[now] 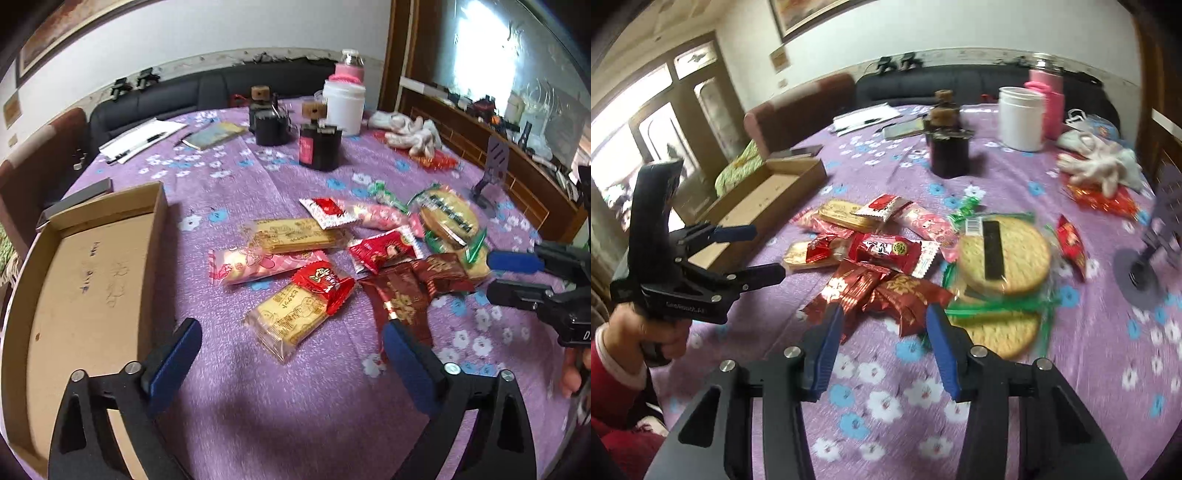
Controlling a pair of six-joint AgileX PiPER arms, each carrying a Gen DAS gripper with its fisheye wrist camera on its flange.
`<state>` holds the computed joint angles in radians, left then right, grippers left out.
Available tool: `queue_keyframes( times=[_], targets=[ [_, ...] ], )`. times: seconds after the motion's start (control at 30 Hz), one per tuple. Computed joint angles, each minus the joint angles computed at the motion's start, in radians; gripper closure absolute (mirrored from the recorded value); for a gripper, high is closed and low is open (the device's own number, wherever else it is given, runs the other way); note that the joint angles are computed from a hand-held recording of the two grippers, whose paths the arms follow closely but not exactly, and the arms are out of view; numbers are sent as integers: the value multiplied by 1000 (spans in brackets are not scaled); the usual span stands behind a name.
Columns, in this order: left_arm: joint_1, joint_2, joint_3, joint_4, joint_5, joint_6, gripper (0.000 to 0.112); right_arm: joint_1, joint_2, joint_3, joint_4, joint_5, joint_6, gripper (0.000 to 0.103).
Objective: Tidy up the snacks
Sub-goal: 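Grasp dark red gold-print packet with right tool while left tool grasps yellow cake packet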
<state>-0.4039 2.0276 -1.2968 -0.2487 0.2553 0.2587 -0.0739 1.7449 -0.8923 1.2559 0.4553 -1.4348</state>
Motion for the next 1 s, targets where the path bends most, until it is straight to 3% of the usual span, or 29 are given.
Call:
queue_keyframes(
  times=[0.23,0.47,0.57,0.63,0.77,0.83,0.97,1.0],
  targets=[
    [-5,110,-147,100,114,-35,15,21,92,-131,-198,15,129,57],
    [-3,203,-279,56,193,33,15,34,160,-203,-314,20,175,57],
    [-2,197,-272,52,176,36,29,13,180,-228,-290,60,133,57],
    [-1,187,-259,29,166,62,47,18,183,-234,-312,59,132,57],
    [9,174,-245,-56,179,149,56,33,181,-239,-363,44,137,57],
    [15,173,-249,-111,194,193,69,43,192,-253,-375,42,136,57],
    [22,163,-240,-196,221,267,74,86,230,-297,-529,75,251,55],
    [22,158,-229,-205,213,274,74,109,225,-280,-569,36,272,55]
  ],
)
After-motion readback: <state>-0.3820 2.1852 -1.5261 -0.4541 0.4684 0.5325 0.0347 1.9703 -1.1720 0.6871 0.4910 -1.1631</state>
